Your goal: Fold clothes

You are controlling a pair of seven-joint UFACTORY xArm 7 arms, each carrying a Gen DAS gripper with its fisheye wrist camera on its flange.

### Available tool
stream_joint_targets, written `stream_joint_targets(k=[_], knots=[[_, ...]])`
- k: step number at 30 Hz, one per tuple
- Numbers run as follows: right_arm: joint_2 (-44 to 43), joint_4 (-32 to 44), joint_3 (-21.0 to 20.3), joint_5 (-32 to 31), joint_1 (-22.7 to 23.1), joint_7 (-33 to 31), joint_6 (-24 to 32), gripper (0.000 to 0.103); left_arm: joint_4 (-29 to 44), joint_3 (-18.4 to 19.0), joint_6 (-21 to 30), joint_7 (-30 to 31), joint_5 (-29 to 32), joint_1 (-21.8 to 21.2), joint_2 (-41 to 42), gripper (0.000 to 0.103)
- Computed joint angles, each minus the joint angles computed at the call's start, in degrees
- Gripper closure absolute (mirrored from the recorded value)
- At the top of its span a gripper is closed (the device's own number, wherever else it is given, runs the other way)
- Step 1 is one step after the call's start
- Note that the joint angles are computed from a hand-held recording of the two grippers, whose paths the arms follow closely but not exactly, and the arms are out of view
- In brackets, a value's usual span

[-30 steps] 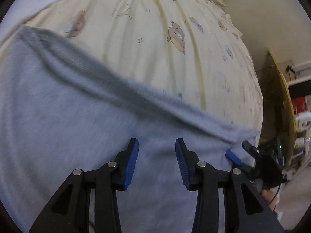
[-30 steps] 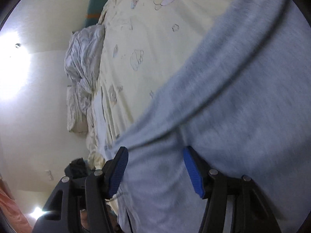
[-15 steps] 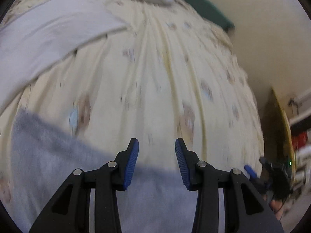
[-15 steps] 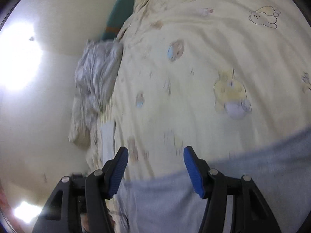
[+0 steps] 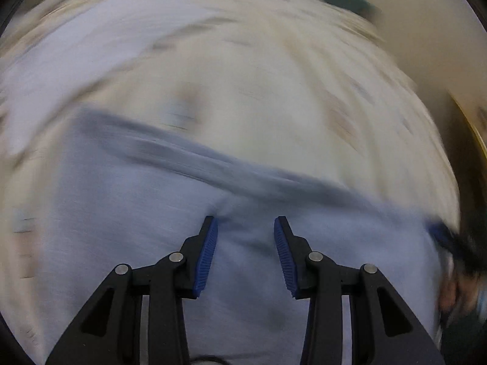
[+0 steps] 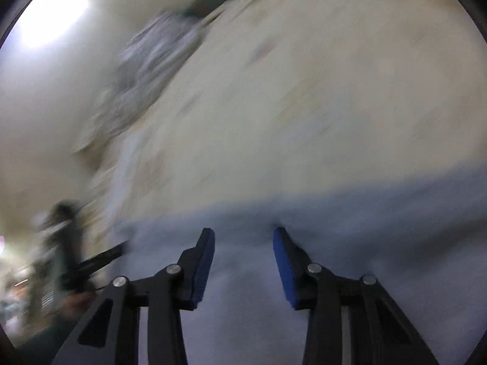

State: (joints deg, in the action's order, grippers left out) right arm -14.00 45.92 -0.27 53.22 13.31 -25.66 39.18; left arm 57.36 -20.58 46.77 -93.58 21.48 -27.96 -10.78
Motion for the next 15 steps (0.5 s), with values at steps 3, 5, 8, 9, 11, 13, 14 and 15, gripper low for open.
stream_joint_targets(k=[3,5,8,9,11,13,14,15], knots=[[-3.41,0.78,-0.50,-10.86,-3.86,5.19,-1.50,0.042,0.86,0.24,3.52,-1.06,0.14,1.03,-3.84,0.060],[-7.17,0.71,-1.39,-16.63,-4.74,4.96,1.94,0.042,3.39,0.23,4.39,5.50,-2.98,-0.35,-3.68,0.060],[-13.09,-2.97,-0.74,-25.89,-5.41,4.71,5.35,0.042,7.30,-1.21,9.36,13.29,-8.06,-3.21,-2.36,0.059],[-14.22,-4.80,-1.21,-27.28,-5.66,4.90,5.79,0.042,7.20,-2.34,11.11,14.00,-9.64,-4.63,-3.24,0.059],[-13.44,-6.72,-0.54,-31.35,-6.97,7.07,5.06,0.042,6.57,-3.68,11.52,12.47,-11.37,-5.80,-4.15,0.059],[-10.50,-7.00,-0.36,-33.64,-7.28,8.08,0.88,0.042,6.18,-5.18,11.97,10.23,-12.44,-6.87,-4.88,0.059],[-9.00,-6.96,-0.81,-33.64,-6.96,7.51,-2.02,0.042,6.21,-6.50,13.05,7.23,-11.42,-6.95,-5.63,0.059],[-7.41,-6.70,-1.01,-33.89,-6.82,7.20,-4.87,0.042,6.06,-7.74,15.36,4.11,-10.76,-7.19,-7.49,0.059]])
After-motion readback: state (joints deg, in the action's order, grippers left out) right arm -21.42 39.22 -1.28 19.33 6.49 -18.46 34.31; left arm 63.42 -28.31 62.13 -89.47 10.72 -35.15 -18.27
